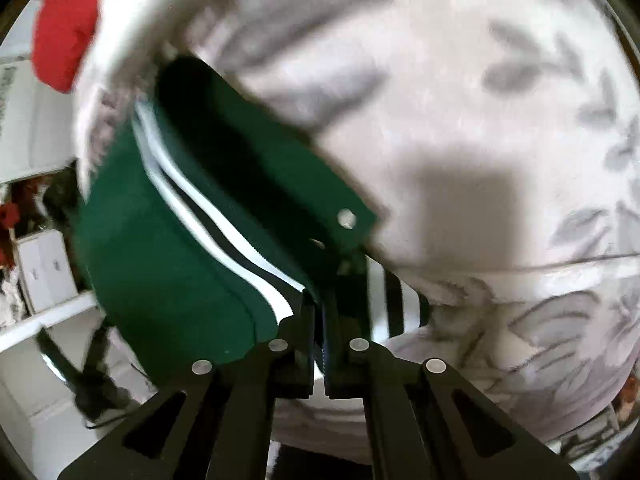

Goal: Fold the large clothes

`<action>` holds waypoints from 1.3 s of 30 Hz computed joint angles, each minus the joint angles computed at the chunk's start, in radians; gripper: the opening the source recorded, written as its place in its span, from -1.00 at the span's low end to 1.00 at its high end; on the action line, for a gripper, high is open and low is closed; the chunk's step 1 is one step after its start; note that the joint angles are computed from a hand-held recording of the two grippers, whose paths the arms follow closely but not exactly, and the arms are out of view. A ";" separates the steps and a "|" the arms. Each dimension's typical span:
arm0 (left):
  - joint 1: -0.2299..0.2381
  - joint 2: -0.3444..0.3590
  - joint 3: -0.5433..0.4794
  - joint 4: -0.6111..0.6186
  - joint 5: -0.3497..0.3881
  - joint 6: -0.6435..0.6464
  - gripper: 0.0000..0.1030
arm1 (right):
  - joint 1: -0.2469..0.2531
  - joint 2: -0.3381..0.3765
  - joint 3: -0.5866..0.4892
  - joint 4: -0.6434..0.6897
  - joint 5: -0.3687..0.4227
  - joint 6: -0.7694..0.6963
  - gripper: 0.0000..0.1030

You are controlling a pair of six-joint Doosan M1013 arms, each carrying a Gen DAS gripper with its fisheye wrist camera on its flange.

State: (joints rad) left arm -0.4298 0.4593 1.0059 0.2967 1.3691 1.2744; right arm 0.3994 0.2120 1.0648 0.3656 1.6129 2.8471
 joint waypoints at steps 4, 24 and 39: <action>0.037 -0.032 0.024 -0.116 -0.057 0.012 1.00 | -0.021 0.038 -0.036 0.080 0.034 -0.086 -0.91; 0.172 0.030 0.111 -1.006 -0.065 0.265 1.00 | -0.129 0.151 -0.025 0.333 -0.191 -0.639 0.98; 0.177 0.065 0.019 -1.033 -0.031 0.316 0.14 | -0.097 0.164 0.023 0.576 -0.441 -0.649 0.29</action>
